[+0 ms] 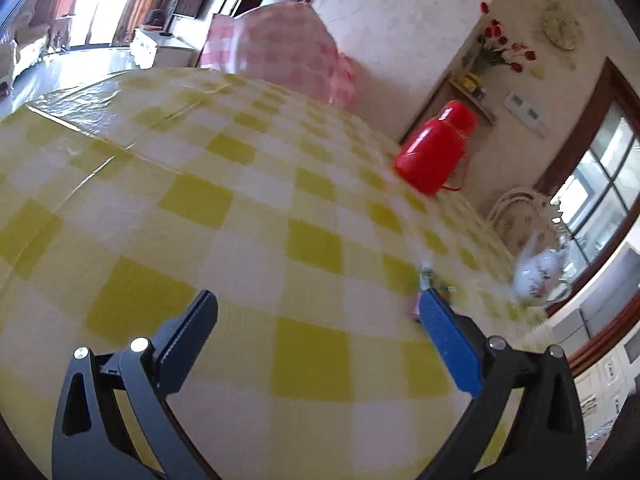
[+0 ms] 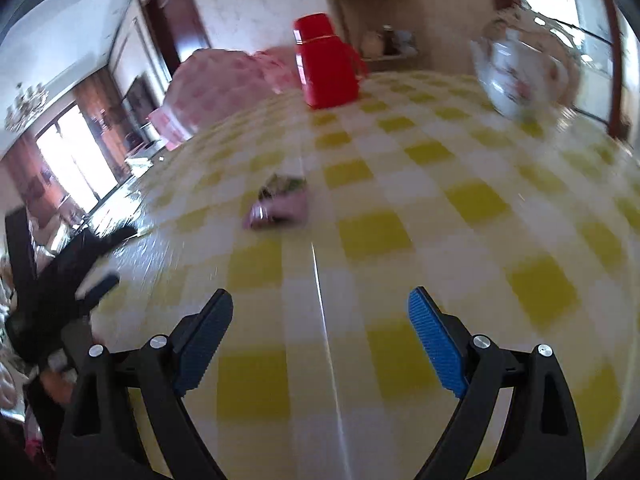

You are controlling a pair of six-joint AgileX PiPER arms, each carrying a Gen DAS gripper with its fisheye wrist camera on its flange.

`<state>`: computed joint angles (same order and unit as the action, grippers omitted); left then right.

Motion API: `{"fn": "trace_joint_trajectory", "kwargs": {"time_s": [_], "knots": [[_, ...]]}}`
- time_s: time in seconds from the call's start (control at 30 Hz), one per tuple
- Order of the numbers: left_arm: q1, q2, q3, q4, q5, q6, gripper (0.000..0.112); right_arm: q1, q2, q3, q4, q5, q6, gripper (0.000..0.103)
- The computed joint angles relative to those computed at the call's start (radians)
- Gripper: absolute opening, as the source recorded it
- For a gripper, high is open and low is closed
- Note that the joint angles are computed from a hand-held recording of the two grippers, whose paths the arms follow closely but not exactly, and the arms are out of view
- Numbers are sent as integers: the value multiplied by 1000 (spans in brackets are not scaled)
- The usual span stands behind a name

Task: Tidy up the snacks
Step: 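Move both tools back over the table toward the last two snacks, then grasp the pink bar with the right tool while the left tool grasps the green garlic snack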

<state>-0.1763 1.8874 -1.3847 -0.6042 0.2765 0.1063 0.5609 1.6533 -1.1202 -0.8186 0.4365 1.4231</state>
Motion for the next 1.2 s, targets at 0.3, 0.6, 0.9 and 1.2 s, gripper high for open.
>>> {"fn": "trace_joint_trajectory", "kwargs": {"time_s": [0.3, 0.6, 0.9, 1.2], "knots": [[66, 29, -43, -99, 76, 26, 101, -229, 442, -642, 825, 32, -855, 87], [81, -16, 7, 93, 0, -197, 101, -159, 479, -721, 955, 184, -1214, 85], [94, -17, 6, 81, 33, -173, 101, -56, 642, -1036, 665, 445, -1023, 74], [97, 11, -40, 71, 94, -146, 101, -3, 476, -721, 462, 325, -798, 21]]}}
